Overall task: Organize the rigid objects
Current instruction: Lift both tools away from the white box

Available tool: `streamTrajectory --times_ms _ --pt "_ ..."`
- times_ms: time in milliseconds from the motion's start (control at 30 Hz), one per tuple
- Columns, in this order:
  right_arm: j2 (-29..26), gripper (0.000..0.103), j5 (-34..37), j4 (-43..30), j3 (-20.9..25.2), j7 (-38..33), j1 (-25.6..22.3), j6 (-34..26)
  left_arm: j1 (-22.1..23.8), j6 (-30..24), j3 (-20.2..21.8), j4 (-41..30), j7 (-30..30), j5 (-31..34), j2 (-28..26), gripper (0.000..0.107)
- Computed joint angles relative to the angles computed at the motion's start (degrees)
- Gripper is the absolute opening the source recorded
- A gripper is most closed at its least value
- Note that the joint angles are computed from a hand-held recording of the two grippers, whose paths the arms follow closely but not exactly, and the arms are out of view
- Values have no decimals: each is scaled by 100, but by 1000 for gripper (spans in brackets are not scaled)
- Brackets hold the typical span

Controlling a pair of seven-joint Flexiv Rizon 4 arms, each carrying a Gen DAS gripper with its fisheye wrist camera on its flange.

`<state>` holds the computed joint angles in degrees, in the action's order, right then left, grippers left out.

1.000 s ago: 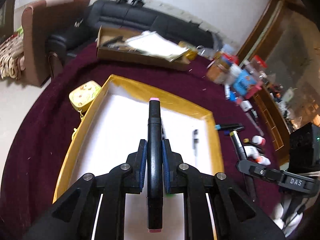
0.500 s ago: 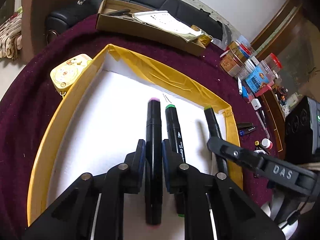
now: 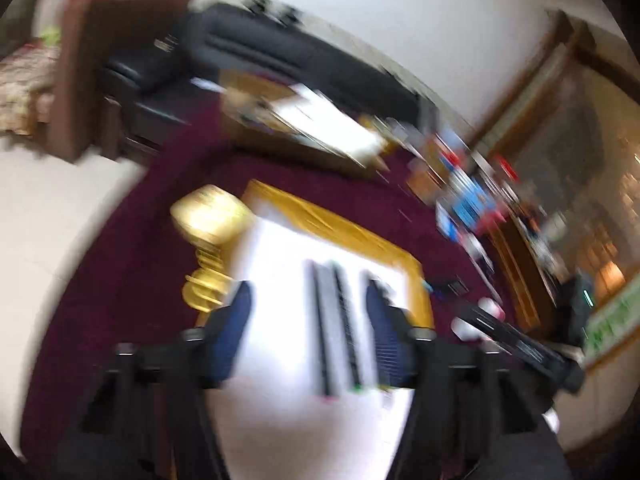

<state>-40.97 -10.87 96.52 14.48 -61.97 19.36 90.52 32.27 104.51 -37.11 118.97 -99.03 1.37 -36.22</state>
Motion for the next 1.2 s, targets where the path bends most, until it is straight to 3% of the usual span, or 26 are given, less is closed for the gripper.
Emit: streamTrajectory --times_ms 67,133,200,267,333,400,467,533,600,700,767,867,967,1000,1033,1067,1100,1167,1200 --pt "204 40 16 317 -597 209 351 270 -333 -33 662 13 -132 -253 202 64" --pt "256 40 49 436 -603 296 289 368 -514 -323 1063 -69 -294 -356 243 64" --pt "278 40 100 542 -562 390 205 488 -1115 -935 1887 -387 -357 -203 297 64" --pt "306 40 112 664 -575 457 180 594 -1820 -1731 2820 -1013 -1011 645 245 64" --pt "308 40 105 747 -655 534 233 643 -2620 -2680 3686 -1724 -1189 1144 86 64" --pt "348 40 85 865 -648 568 203 669 -3420 -3380 4483 -2412 -819 1140 -264 64" --pt "381 40 93 975 -606 612 145 720 -3814 -3719 4845 -2777 -10 321 -586 60" --pt "439 40 133 1111 -772 694 264 836 -3830 -4239 4798 -3295 413 -77 -848 60" --pt "527 40 161 1254 -929 761 374 901 -3806 -4670 4772 -3862 348 -60 -1106 60" --pt "651 40 195 1439 -1175 844 531 933 -3715 -4859 4694 -4410 73 -85 -1398 60" --pt "749 40 232 1572 -1418 895 683 962 -3515 -4260 4435 -4249 -59 -273 -1362 60" --pt "893 40 350 1780 -1678 933 793 1194 -3349 -3088 4150 -3436 -172 -516 -950 60" --pt "1070 41 782 2170 -2717 842 1632 1585 -3578 -2413 4342 -2763 -268 -485 -466 60" --pt "1079 47 1018 2298 -3170 719 2032 1735 -3619 -2211 4304 -2522 -210 -474 -289 60" --pt "1041 63 1464 2395 -3557 411 2400 1968 -3578 -1956 4121 -2206 -81 -477 -63 60" --pt "982 87 1536 2489 -3854 450 2609 2185 -3532 -1821 3955 -2076 64 -558 29 61" --pt "904 96 1767 2517 -3966 366 2659 2410 -3406 -1643 3636 -1874 261 -628 165 63" --pt "898 99 2093 2441 -3778 331 2363 2351 -3256 -1457 3049 -1617 653 -753 338 68" --pt "929 99 1697 2491 -3571 807 1974 2273 -3246 -1463 2800 -1598 851 -795 339 68"
